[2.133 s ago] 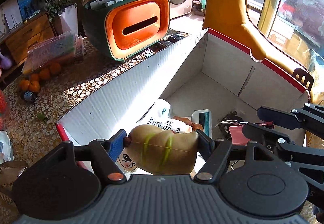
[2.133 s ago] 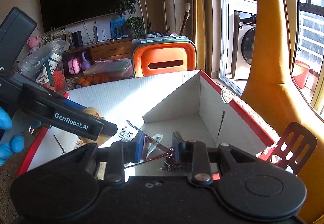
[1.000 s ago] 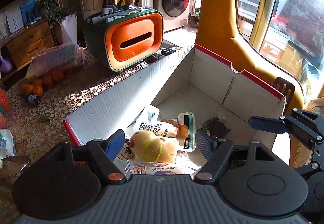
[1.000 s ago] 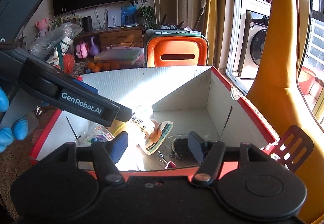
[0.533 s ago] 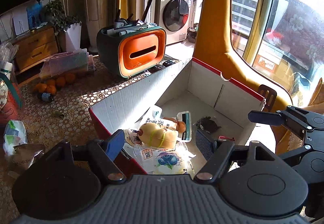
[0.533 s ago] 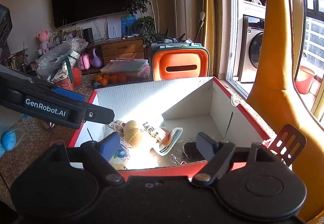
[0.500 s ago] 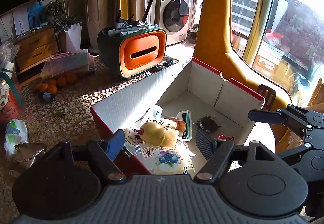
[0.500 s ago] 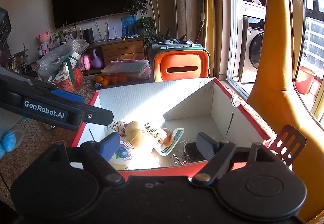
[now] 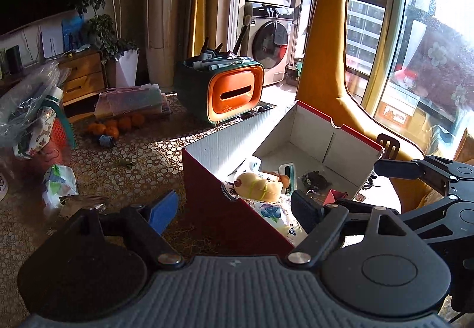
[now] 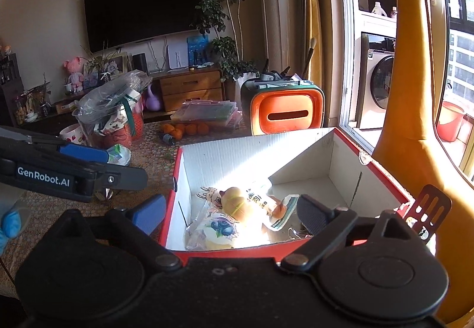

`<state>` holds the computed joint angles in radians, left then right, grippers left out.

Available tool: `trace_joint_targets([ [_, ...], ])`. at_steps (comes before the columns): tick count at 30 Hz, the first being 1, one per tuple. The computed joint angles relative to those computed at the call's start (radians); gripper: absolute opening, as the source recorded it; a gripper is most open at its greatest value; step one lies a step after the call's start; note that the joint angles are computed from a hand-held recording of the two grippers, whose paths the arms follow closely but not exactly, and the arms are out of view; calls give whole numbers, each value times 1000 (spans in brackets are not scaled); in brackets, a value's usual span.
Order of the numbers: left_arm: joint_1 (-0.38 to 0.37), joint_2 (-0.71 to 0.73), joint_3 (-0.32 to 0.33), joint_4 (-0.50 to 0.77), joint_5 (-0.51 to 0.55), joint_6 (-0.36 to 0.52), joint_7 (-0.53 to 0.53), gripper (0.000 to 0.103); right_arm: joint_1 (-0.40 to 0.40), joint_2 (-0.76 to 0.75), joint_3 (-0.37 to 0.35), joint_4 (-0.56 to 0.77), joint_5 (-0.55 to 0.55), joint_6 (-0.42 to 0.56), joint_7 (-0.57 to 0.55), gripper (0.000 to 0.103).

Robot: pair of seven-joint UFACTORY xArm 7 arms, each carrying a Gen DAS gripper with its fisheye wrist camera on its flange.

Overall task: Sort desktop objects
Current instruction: 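Withdraw both open tools from the box back over the table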

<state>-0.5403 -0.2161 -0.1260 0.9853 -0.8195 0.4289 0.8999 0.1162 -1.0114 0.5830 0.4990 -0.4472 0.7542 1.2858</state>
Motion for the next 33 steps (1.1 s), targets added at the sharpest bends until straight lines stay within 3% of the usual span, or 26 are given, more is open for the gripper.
trace_joint_targets([
  [12,11,-134,112,-118,-124,44,144,89,-86,108,117,128,-49,10,120,99],
  [15,27,-157,131,-142,-142,46,176,100,-97,151,133,161,-68,7,138,99],
  [25,75,-192,197,-207,-218,33,309,100,-128,306,186,274,-158,7,203,101],
  [33,119,-167,224,-223,-304,19,432,100,-135,479,205,373,-289,24,278,101],
])
